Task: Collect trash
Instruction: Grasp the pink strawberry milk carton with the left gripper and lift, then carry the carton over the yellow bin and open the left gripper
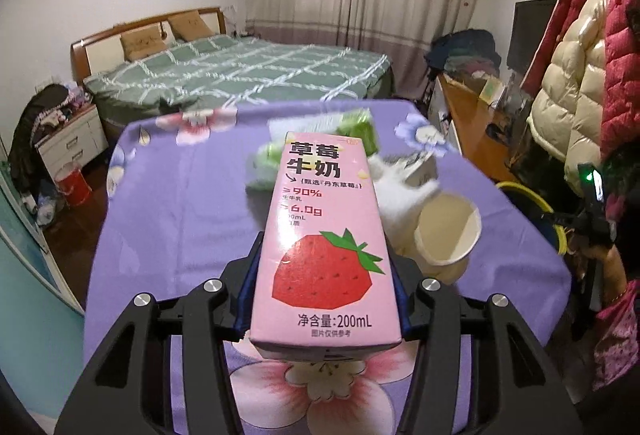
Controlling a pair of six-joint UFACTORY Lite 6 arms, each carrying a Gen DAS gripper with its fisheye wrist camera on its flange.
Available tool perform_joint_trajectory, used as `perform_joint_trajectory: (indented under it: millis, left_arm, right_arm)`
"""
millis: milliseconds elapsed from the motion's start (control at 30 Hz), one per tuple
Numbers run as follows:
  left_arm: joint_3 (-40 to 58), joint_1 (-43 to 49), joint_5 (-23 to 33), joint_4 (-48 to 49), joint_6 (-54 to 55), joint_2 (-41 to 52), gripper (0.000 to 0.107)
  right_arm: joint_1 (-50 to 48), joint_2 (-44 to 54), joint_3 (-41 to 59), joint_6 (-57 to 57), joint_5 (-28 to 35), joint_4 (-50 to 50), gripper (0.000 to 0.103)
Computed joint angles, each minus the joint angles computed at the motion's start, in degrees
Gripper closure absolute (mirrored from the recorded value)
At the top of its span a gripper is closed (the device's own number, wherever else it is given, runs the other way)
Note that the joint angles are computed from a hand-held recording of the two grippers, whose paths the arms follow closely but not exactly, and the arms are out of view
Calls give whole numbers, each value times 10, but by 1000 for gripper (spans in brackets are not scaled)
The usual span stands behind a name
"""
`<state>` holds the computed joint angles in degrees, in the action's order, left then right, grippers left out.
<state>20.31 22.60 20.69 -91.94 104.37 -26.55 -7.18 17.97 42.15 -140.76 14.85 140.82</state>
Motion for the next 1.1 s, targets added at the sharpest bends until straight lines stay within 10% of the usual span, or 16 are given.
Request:
perform_joint_trajectory:
  millis: [267, 533, 833, 1100]
  left_arm:
    - [54, -200, -66, 113, -210, -43, 55]
    - [263, -460, -141, -54, -108, 225, 55]
    - [641, -585, -146, 453, -640, 612, 55]
    - [1110, -625, -4, 832, -1040, 953, 55]
  right_arm:
    - [-48, -65, -53, 7, 20, -32, 69]
    - [-132, -119, -112, 4, 51, -69, 69]
    - [-241, -142, -146, 35, 88, -153, 69]
    - [-298, -146, -156, 53, 109, -193, 63]
